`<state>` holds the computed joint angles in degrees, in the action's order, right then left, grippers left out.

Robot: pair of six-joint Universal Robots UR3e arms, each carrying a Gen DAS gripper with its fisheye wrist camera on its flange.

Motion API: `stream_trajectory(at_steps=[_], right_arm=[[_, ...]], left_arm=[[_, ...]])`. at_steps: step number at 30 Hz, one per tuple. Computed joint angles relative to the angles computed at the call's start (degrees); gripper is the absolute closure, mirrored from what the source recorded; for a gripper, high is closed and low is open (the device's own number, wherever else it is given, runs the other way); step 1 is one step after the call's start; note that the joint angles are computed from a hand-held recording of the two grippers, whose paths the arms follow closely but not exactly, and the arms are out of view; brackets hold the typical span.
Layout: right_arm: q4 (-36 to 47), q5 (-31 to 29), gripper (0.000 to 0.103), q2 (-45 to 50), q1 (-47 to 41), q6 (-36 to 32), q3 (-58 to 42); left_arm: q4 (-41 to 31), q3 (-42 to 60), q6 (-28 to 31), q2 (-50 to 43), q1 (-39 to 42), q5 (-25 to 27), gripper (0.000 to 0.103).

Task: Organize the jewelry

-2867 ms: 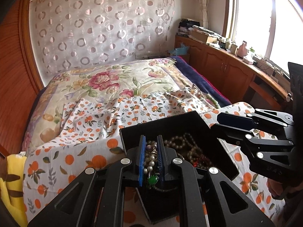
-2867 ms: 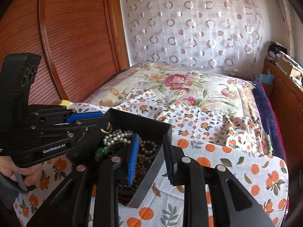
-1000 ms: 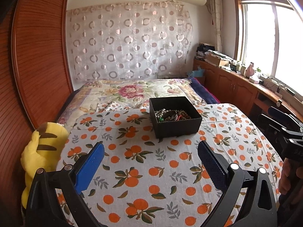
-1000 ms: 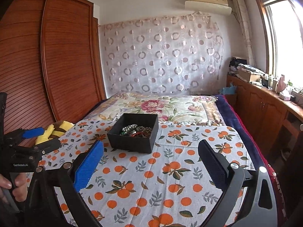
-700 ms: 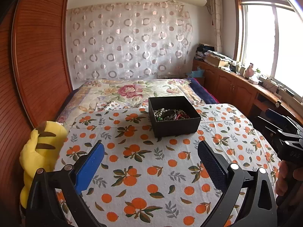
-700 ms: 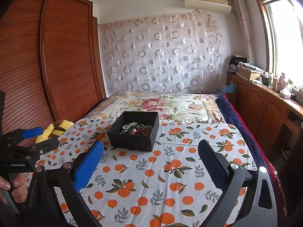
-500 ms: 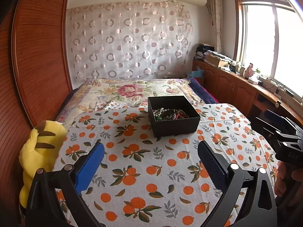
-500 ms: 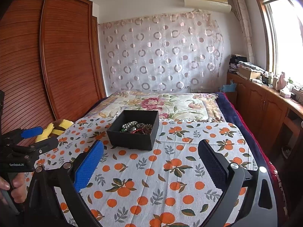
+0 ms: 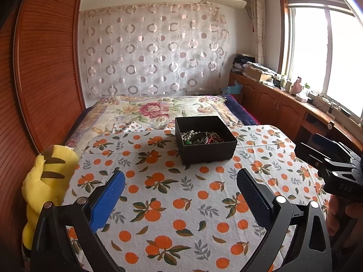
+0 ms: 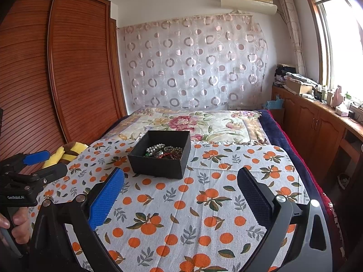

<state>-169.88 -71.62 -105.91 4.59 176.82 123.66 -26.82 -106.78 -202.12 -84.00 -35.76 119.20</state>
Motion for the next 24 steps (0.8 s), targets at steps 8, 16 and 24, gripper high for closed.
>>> stream_trajectory(at_steps=[8,16,24], right_arm=[[0.0,-0.04,0.003,0.11,0.09,0.11,-0.01],[-0.04,0.13,0.003,0.1,-0.05,-0.02,0.08],[-0.24,0.01,0.003,0.17,0.02,0.01,0.07]], left_arm=[[0.16,0.0,0.02,0.02,-0.21,0.22,0.008],[0.32,0.11,0.1,0.0,-0.22,0.12,0.008],[0.23,0.32,0.08,0.09,-0.38,0.36,0.008]])
